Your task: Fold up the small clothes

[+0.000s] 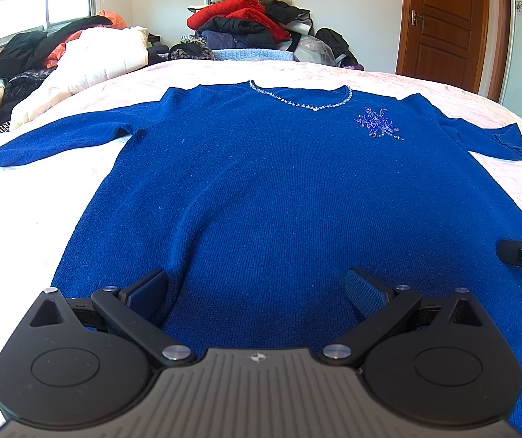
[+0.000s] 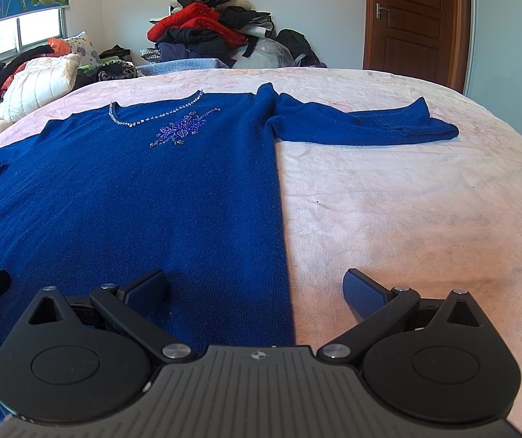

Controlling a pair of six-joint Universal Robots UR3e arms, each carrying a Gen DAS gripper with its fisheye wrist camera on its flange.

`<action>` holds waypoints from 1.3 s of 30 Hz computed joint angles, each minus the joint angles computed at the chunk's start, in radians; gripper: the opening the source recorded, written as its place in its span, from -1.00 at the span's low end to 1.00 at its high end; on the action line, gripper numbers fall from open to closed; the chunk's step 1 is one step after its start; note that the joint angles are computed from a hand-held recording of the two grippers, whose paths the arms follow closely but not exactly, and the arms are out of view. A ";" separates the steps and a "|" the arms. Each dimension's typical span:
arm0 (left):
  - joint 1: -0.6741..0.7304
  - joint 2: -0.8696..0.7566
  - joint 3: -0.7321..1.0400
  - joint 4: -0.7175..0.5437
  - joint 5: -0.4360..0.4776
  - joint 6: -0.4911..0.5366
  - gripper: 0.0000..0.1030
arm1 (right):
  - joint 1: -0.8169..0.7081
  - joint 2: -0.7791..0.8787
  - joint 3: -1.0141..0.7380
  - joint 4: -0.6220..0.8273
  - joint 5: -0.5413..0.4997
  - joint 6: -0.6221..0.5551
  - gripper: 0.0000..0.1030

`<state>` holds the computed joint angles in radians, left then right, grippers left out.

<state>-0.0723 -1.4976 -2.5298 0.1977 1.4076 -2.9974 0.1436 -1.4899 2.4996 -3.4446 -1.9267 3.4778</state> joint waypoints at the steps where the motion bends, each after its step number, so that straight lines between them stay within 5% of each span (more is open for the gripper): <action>1: 0.000 0.000 0.000 0.000 0.000 0.000 1.00 | 0.000 0.000 0.000 0.000 0.000 0.000 1.00; 24: -0.029 0.009 0.032 -0.046 0.041 -0.023 1.00 | -0.016 -0.059 -0.006 0.089 0.030 -0.036 1.00; 28: -0.012 0.089 0.100 -0.213 0.027 -0.077 1.00 | -0.158 -0.223 0.036 0.193 0.219 -0.146 0.99; 32: -0.032 0.047 0.206 -0.170 0.057 -0.154 1.00 | -0.324 -0.329 0.040 0.217 0.351 -0.267 1.00; 39: -0.100 -0.176 0.555 -0.374 0.088 -0.250 1.00 | -0.707 -0.277 -0.091 0.325 0.691 -0.376 1.00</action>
<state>-0.1718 -1.6731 -1.9747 -0.1762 1.4955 -3.2472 -0.5632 -1.7670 2.4083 -3.1197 -1.2355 3.1014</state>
